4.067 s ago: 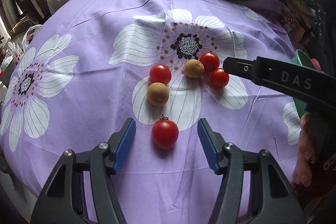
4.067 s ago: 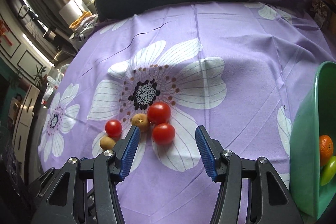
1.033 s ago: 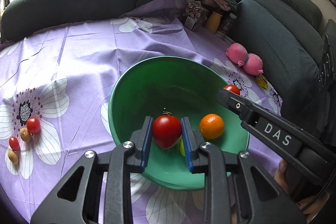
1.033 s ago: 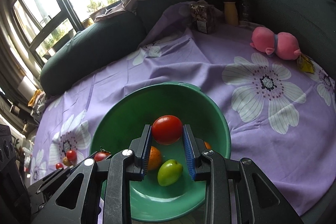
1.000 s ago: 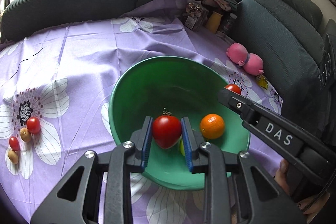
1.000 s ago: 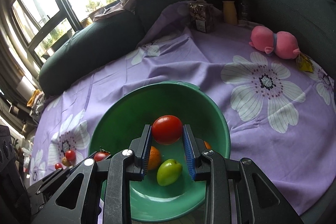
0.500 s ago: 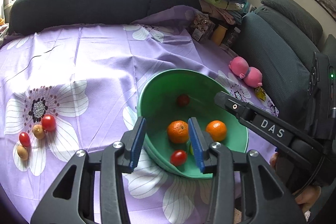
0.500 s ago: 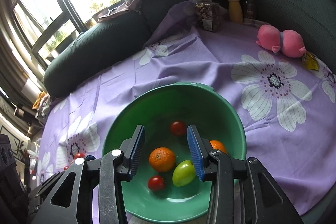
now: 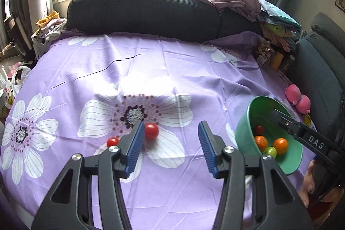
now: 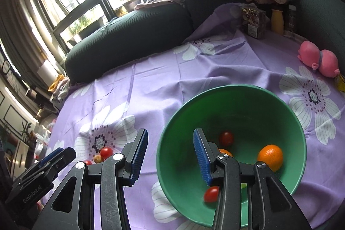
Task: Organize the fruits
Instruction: 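Move the open right tool back to the remaining fruit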
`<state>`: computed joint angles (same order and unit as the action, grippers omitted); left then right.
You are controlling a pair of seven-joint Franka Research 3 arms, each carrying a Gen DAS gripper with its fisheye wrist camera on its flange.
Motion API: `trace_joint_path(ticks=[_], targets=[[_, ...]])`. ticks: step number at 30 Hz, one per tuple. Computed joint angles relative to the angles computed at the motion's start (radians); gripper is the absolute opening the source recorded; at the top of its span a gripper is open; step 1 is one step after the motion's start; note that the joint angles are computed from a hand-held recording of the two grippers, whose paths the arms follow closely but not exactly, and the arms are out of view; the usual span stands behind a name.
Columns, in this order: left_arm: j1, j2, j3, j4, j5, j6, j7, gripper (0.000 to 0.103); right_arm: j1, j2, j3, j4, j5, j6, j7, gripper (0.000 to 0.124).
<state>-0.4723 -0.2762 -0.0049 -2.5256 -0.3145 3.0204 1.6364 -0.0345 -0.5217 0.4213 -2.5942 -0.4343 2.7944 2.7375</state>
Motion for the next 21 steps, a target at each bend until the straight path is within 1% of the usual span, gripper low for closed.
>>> trace_joint_path(ticks=[3, 6, 8, 11, 14, 16, 17, 19, 21], targets=[[0.014, 0.0, 0.029, -0.007, -0.014, -0.01, 0.015, 0.051, 0.01, 0.061, 0.008, 0.039, -0.004, 0.024, -0.009, 0.045], [0.047, 0.009, 0.033, -0.012, -0.02, -0.014, 0.006, 0.051, 0.028, 0.133, 0.015, 0.087, -0.024, 0.032, -0.01, 0.048], [0.057, 0.021, 0.043, -0.011, -0.034, -0.024, 0.018, 0.051, 0.058, 0.189, 0.001, 0.123, -0.036, 0.033, -0.022, 0.051], [0.093, 0.042, 0.032, -0.006, -0.04, -0.043, 0.018, 0.051, 0.112, 0.27, -0.028, 0.178, -0.059, 0.028, -0.044, 0.051], [0.113, 0.063, 0.031, -0.001, -0.078, -0.059, 0.041, 0.051, 0.173, 0.341, -0.07, 0.22, -0.044, 0.028, -0.083, 0.051], [0.141, 0.077, 0.013, 0.005, -0.079, -0.069, 0.038, 0.051, 0.224, 0.384, -0.113, 0.239, 0.015, 0.045, -0.14, 0.051], [0.152, 0.087, 0.005, 0.009, -0.08, -0.071, 0.036, 0.051, 0.254, 0.405, -0.138, 0.245, 0.066, 0.06, -0.183, 0.051], [0.151, 0.099, 0.006, 0.014, -0.122, -0.073, 0.074, 0.051, 0.317, 0.443, -0.188, 0.254, 0.202, 0.086, -0.3, 0.051], [0.157, 0.11, -0.003, 0.017, -0.151, -0.08, 0.109, 0.051, 0.358, 0.477, -0.22, 0.271, 0.277, 0.096, -0.364, 0.051]])
